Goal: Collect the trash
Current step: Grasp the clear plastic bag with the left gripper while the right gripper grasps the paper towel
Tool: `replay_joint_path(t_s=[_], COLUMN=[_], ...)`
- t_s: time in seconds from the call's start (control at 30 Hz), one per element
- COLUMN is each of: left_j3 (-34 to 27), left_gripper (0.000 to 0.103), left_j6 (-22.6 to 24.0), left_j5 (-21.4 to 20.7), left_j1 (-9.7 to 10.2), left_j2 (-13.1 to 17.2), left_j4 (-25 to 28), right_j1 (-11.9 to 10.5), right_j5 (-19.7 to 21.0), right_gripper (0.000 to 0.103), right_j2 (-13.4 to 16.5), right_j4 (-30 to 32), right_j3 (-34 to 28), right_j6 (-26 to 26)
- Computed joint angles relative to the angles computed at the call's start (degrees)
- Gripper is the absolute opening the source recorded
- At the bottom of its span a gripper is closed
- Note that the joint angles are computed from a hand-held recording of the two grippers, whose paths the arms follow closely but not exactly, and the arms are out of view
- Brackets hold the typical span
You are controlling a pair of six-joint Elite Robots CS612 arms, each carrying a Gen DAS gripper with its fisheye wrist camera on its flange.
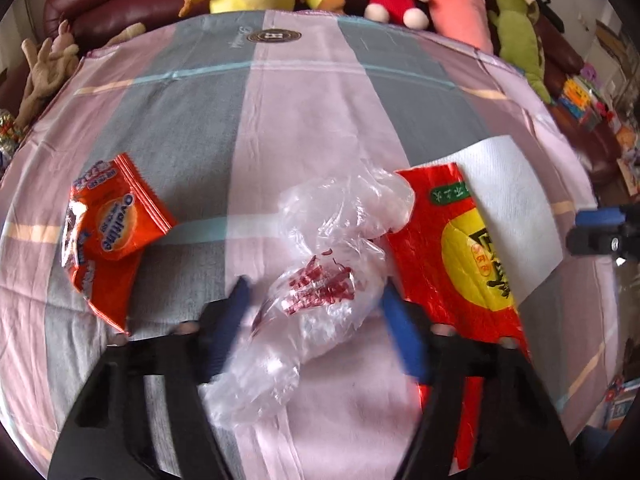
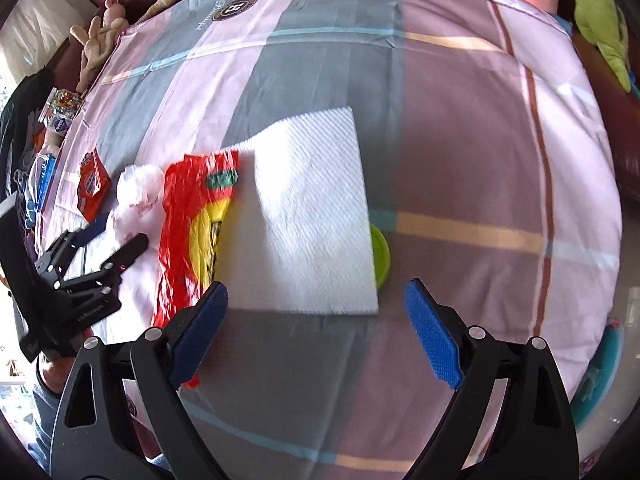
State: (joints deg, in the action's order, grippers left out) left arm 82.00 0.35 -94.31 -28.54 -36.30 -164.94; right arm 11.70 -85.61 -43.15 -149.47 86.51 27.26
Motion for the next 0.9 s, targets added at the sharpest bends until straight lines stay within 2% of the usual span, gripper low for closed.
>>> replay_joint_path(t_s=[0.03,0.1,0.23,0.4,0.47,0.5,0.6,0.63,0.67,0.83,0.87,0.9], left_j3=[0.0,-0.1,0.3,1.4,1.5,1.5,1.0,1.0,1.0,1.6,1.7,1.7], left_gripper=[0.047,0.044,0.043,0.043,0.044,0.044,0.046,0.046,0.046,0.048,0.048,0.047], left_j6=[0.2,-0.8,-1.5,-0.7,-0.7,-1.2,-2.1,-2.2,-2.2,-1.3,-1.4,-1.3], left_j5=[0.4,-2.0,-6.4,-7.8,-7.7,-8.2,-9.4,-9.3,-9.3,-6.8,-6.2,-5.9], left_j1=[-0.12,0.27,0.81,0.4,0.38,0.51,0.92,0.93,0.92,0.19,0.02,-0.14], left_j2=[0.1,0.1,-0.1,-0.5,-0.4,-0.4,-0.2,-0.2,-0.2,-0.4,-0.4,-0.5], left_j4=[-0.5,-0.5,0.0,-0.7,-1.3,-1.2,-0.8,-1.1,-1.1,-2.2,-2.2,-2.2], right_j1=[0.0,0.0,0.4,1.6,2.0,2.1,2.4,2.3,2.1,0.8,0.7,0.8], right_j5=[-0.1,-0.7,-3.6,-5.9,-5.6,-5.2,-4.6,-4.1,-2.8,2.9,2.9,2.4], right_gripper=[0.086,0.086,0.086,0.086,0.085,0.082,0.06,0.046,0.04,0.041,0.038,0.03], right_j2=[0.4,1.1,2.8,4.8,5.4,5.6,6.4,6.5,6.5,5.0,4.7,4.5], right_j4=[0.1,0.6,2.0,2.5,2.2,2.2,3.0,2.8,2.8,-0.6,-1.1,-1.2], right_j3=[-0.7,-1.8,-4.6,-7.5,-8.3,-8.5,-9.6,-9.6,-9.4,-6.1,-5.4,-5.1], right_j6=[-0.2,-0.7,-2.8,-7.9,-9.7,-10.2,-11.6,-12.0,-11.8,-8.4,-8.5,-8.7])
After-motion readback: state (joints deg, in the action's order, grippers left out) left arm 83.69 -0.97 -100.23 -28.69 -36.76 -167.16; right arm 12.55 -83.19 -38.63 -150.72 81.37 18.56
